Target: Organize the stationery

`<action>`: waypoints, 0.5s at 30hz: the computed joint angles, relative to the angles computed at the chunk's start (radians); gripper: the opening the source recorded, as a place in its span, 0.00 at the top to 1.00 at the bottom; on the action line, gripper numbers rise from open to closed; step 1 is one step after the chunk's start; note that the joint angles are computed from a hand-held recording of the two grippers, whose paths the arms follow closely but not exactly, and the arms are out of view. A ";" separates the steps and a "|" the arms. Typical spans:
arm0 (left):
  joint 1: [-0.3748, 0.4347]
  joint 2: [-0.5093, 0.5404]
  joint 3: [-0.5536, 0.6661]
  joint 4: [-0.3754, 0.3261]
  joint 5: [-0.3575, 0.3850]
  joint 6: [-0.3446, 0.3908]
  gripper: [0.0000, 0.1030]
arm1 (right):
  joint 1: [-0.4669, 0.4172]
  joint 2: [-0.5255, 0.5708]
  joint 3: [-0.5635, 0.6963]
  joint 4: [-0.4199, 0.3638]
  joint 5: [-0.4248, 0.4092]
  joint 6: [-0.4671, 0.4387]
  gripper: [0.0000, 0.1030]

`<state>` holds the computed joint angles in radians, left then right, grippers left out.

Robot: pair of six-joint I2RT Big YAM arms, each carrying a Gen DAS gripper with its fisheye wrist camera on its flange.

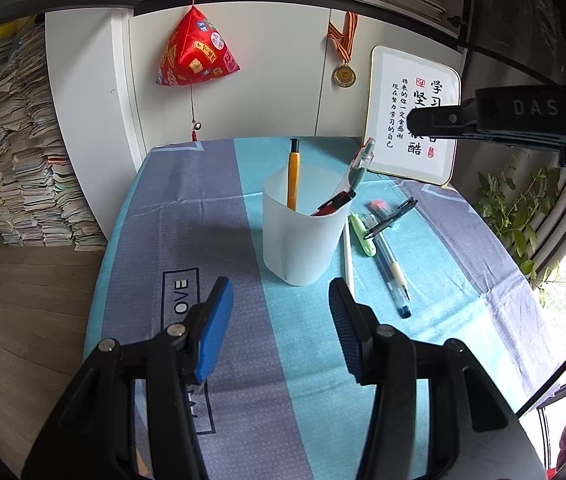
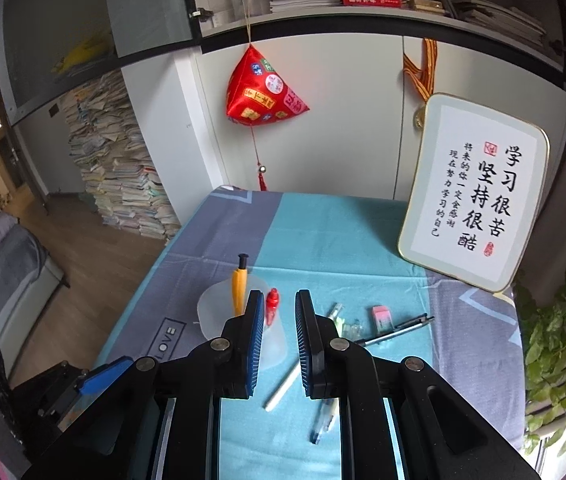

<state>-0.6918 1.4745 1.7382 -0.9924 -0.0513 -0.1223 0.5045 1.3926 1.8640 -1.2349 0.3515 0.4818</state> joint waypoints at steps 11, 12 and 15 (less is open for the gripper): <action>-0.063 0.093 0.041 -0.053 0.060 0.029 0.55 | -0.047 -0.156 -0.245 -0.008 -0.017 0.090 0.86; -0.069 0.109 0.050 -0.057 0.059 0.032 0.56 | -0.052 -0.167 -0.265 -0.006 -0.026 0.096 0.86; -0.085 0.155 0.080 -0.063 0.051 0.041 0.63 | -0.069 -0.193 -0.316 0.004 -0.063 0.108 0.86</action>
<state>-0.7766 1.6293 1.8186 -1.0558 -0.0007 -0.0810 0.4354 1.1996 1.5480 -1.2313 0.2886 0.5894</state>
